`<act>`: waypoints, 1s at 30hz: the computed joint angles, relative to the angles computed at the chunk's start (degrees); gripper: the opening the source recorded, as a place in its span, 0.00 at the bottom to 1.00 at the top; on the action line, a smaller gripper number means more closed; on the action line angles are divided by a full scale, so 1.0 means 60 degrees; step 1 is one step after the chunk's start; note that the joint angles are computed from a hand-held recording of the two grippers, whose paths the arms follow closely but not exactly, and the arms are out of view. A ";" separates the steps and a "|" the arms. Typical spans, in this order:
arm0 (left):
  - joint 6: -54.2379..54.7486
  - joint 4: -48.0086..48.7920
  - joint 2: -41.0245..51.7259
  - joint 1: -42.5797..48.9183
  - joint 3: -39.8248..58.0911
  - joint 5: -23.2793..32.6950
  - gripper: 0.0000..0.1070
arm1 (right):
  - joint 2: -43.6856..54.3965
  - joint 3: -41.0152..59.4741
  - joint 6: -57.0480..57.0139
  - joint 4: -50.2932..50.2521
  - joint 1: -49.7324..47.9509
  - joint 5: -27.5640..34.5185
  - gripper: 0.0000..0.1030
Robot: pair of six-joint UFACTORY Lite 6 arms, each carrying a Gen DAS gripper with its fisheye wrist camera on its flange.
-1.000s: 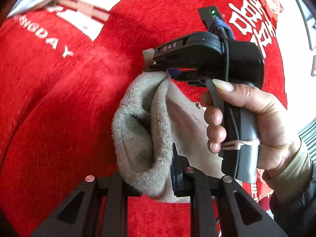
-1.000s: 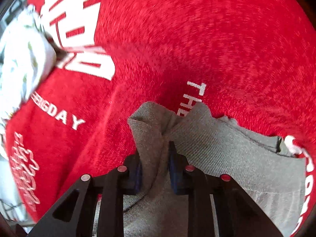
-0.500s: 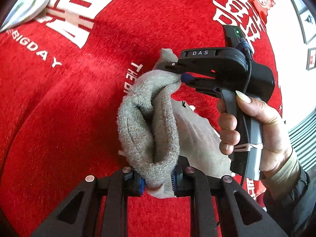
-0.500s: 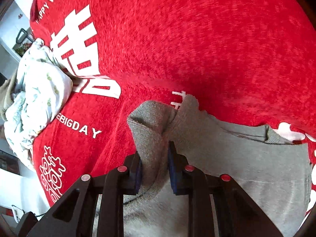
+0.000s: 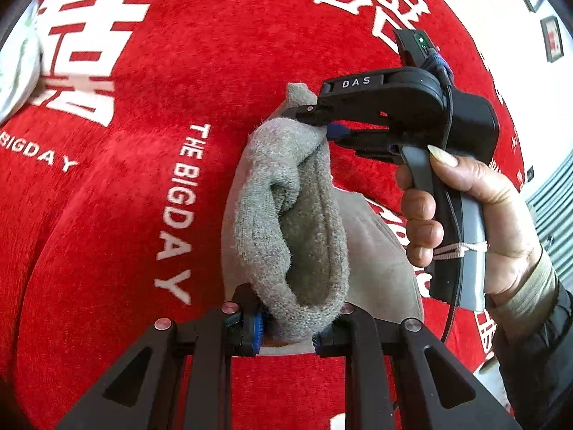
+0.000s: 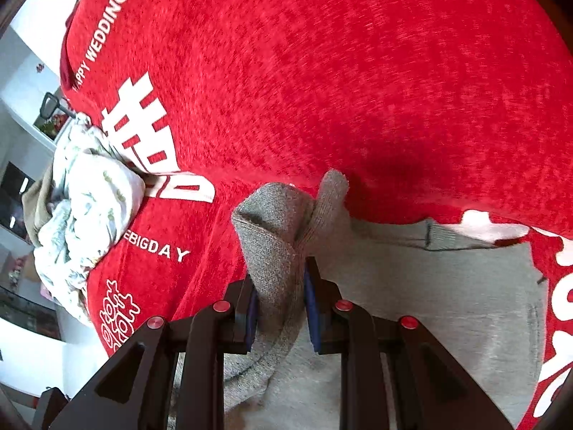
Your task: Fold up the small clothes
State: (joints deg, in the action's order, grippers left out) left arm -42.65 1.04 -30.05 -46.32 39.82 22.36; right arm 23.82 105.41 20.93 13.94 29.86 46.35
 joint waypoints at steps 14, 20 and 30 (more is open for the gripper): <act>-0.2515 0.2512 0.1650 -0.1563 0.1983 0.0943 0.19 | -0.1770 -0.1923 -0.2397 0.2143 -0.1566 0.0062 0.24; -0.3431 0.3422 0.2702 -0.2452 0.2963 0.1393 0.19 | -0.2624 -0.3064 -0.3804 0.3265 -0.2416 0.0093 0.24; -0.4622 0.4422 0.5271 -0.3900 0.4941 0.1856 0.19 | -0.3571 -0.4357 -0.6574 0.4731 -0.4114 0.0879 0.24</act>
